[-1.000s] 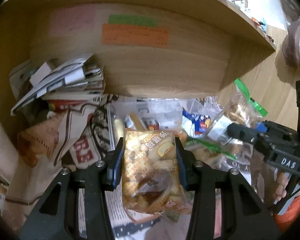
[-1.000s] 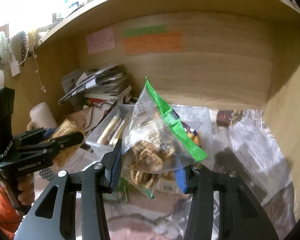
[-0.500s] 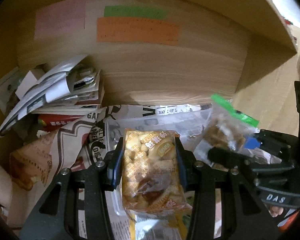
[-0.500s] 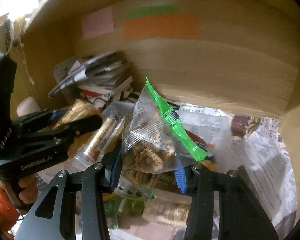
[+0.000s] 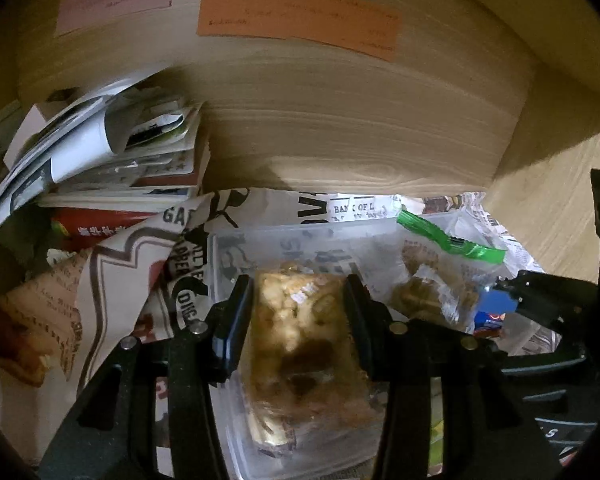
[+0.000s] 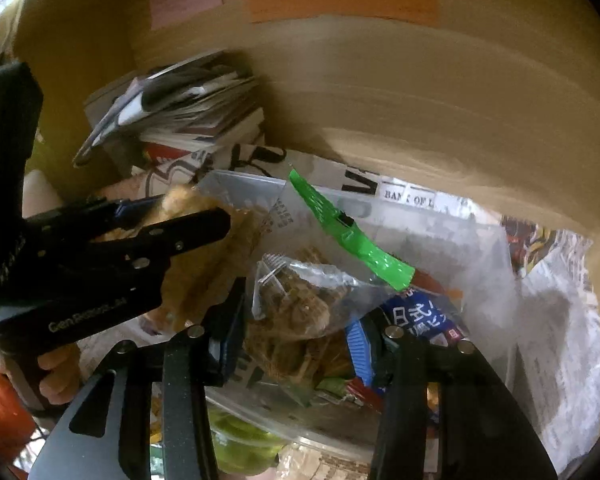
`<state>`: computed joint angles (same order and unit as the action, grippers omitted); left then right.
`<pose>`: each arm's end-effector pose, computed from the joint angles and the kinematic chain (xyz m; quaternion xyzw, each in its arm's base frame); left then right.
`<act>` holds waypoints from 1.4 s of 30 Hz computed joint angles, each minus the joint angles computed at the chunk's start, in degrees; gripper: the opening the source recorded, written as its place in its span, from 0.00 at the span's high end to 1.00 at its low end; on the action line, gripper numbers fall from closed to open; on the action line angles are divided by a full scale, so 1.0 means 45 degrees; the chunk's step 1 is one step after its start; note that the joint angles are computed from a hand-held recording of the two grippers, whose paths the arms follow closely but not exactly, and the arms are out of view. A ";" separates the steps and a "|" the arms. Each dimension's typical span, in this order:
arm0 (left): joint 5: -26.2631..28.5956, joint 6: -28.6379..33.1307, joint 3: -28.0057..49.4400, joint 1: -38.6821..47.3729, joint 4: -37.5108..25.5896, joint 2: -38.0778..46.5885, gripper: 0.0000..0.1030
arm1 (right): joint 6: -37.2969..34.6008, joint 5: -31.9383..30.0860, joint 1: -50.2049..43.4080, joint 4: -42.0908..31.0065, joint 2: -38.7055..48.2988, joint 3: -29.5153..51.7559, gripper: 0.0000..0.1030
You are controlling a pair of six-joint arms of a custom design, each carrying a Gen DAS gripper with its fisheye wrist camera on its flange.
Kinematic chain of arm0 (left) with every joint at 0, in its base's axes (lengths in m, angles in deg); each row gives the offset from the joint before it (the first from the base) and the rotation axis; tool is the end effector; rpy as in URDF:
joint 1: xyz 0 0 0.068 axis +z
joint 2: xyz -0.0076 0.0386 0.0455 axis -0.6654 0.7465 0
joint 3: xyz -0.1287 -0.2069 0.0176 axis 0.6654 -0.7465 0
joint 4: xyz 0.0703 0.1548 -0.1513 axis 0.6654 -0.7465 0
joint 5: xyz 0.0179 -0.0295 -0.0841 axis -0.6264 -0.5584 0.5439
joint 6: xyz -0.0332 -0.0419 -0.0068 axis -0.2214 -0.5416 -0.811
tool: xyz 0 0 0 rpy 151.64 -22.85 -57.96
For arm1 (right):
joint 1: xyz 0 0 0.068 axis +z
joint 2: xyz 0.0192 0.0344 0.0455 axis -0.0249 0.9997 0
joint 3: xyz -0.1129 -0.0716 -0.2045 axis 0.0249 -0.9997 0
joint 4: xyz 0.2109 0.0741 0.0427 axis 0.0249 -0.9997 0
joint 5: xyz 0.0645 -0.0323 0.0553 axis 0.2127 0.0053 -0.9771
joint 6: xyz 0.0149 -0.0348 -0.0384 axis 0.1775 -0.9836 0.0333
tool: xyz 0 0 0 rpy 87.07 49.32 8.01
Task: Organize snacks
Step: 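Drop the nut snack bag into the box with the left tool while the right drops the green-zip bag, then grasp a white barcode snack bag with the left tool while the right grasps a square cake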
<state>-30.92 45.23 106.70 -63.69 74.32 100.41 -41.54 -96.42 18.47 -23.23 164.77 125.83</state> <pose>0.3102 -0.1148 0.1340 -0.0788 0.9042 -0.0418 0.4178 0.3155 0.1243 0.1576 -0.3080 0.8796 0.1462 0.3317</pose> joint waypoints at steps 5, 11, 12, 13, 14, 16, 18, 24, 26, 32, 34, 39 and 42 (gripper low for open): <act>-0.0405 0.0083 -0.0269 -0.0287 -0.0043 -0.0505 0.52 | -0.0053 0.0278 -0.0085 0.0239 -0.0840 -0.0646 0.41; -0.1019 -0.0137 -0.1377 -0.0755 -0.0010 -0.1972 0.37 | 0.0011 0.0469 -0.0126 0.0919 -0.2460 -0.1770 0.32; -0.1144 -0.0172 -0.1635 -0.0857 -0.0042 -0.2296 0.34 | 0.0008 0.0425 -0.0167 0.0941 -0.2751 -0.1946 0.32; -0.1300 -0.0205 -0.1892 -0.0992 -0.0084 -0.2603 0.33 | 0.0005 0.0349 -0.0231 0.0966 -0.3079 -0.2154 0.32; -0.1489 -0.0254 -0.2102 -0.1136 -0.0164 -0.2853 0.31 | -0.0013 0.0271 -0.0295 0.0968 -0.3333 -0.2326 0.32; -0.1857 -0.0407 -0.2450 -0.1396 -0.0319 -0.3218 0.23 | -0.0050 0.0124 -0.0450 0.1000 -0.3956 -0.2808 0.32; -0.2044 -0.0614 -0.2802 -0.1623 -0.0361 -0.3473 0.17 | -0.0072 0.0112 -0.0556 0.1144 -0.4460 -0.3330 0.32; -0.2252 -0.1411 -0.3678 -0.2398 -0.0714 -0.3923 0.15 | -0.0195 -0.0165 -0.1124 0.1384 -0.5597 -0.4796 0.32; -0.2598 -0.1602 -0.3896 -0.2796 -0.0612 -0.3802 0.14 | -0.0213 -0.0099 -0.1308 0.1553 -0.5794 -0.5284 0.32; -0.2660 -0.2259 -0.4390 -0.3369 -0.0065 -0.3223 0.10 | -0.0202 -0.0217 -0.2018 0.1896 -0.5550 -0.6137 0.32; -0.2476 -0.2425 -0.4392 -0.3353 0.0138 -0.2789 0.10 | -0.0162 -0.0296 -0.2211 0.2020 -0.5173 -0.6239 0.32; -0.1183 -0.2444 -0.4066 -0.3052 0.0494 -0.1437 0.10 | -0.0056 -0.0188 -0.2244 0.2537 -0.4347 -0.6460 0.26; -0.0722 -0.2401 -0.3813 -0.2867 0.0642 -0.0770 0.10 | 0.0090 -0.0129 -0.2122 0.2752 -0.4047 -0.6489 0.20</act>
<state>-34.17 34.42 89.54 -76.59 77.21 96.95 -41.13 -97.00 8.92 -10.85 146.56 96.63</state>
